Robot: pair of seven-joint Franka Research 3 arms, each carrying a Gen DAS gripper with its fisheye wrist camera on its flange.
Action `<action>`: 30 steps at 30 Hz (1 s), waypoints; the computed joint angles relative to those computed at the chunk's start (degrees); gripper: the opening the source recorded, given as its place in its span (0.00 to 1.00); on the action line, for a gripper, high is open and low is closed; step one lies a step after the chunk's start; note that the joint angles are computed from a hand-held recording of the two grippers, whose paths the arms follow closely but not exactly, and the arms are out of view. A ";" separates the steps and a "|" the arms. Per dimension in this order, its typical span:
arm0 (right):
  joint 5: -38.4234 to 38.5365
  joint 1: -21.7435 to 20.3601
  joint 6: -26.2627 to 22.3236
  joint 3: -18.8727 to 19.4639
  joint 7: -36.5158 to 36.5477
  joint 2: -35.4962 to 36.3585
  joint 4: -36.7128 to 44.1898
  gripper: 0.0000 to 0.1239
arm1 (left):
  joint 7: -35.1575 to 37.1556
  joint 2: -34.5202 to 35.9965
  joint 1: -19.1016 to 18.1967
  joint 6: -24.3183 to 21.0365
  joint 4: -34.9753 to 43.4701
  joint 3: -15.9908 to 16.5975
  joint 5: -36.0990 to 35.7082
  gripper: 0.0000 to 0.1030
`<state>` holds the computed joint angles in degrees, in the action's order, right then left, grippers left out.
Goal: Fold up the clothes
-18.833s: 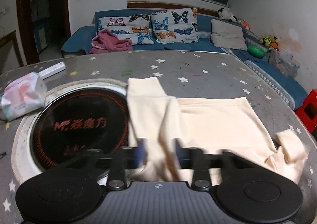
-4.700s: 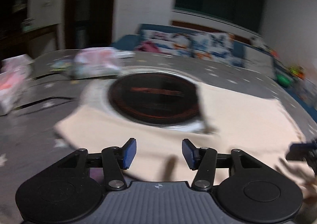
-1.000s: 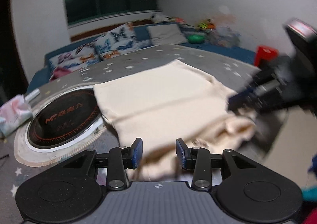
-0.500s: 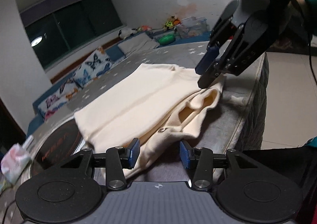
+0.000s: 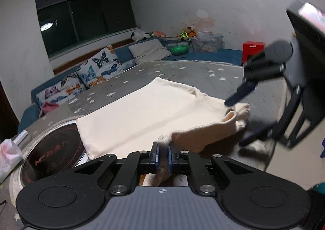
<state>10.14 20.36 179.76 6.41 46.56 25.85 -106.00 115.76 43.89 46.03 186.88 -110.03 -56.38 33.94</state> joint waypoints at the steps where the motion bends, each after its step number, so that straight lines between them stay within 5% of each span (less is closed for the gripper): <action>1: 0.33 -1.02 0.16 1.28 -0.61 1.11 1.11 0.47 | -0.10 0.55 -0.34 -0.87 0.94 -0.05 -0.30 0.09; 3: 1.63 -4.23 -0.84 5.10 -2.45 2.95 3.47 0.39 | 0.45 1.10 -0.42 -2.16 1.76 -0.36 -1.32 0.09; 4: 2.31 -4.82 -2.34 5.75 -2.67 3.61 4.85 0.24 | 1.03 1.31 -0.38 -2.66 1.97 -0.51 -1.87 0.09; 7: 4.55 -5.13 -6.84 5.78 -2.34 4.80 8.47 0.12 | 2.95 1.34 0.57 -2.00 0.79 -1.08 -2.96 0.15; 12: 10.48 -7.15 -11.40 7.37 -2.45 5.23 11.85 0.10 | 1.97 -1.59 0.03 1.91 -2.15 2.08 -1.44 0.32; 16: 13.36 -6.96 -12.20 7.05 -2.57 5.05 12.85 0.10 | 0.09 -4.40 -2.66 5.20 -3.59 7.16 1.66 0.32; 19: 14.17 -6.41 -12.27 6.50 -2.80 5.15 13.47 0.10 | -0.80 -7.18 -8.41 9.46 -3.90 14.62 2.23 0.32; 21: 14.21 -5.91 -12.27 5.96 -2.64 5.32 13.97 0.10 | -1.58 -6.97 -8.91 8.90 -3.17 15.48 3.93 0.32; 25: 14.30 -5.20 -11.38 5.34 -2.03 5.05 13.48 0.09 | -3.35 -6.02 -8.15 8.33 -2.12 15.39 8.16 0.26; 27: 14.80 -5.59 -10.14 6.07 -2.64 4.73 12.59 0.09 | -5.32 -5.30 -6.08 7.18 -1.85 13.35 10.07 0.11; 30: 16.50 -7.36 -8.61 8.56 -4.99 3.57 10.74 0.08 | -8.53 -4.36 -1.77 6.14 -2.41 9.30 12.84 0.07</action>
<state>26.64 13.00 171.15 14.97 41.58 29.42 -95.26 107.23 39.53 44.27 193.02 -112.44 -47.08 46.78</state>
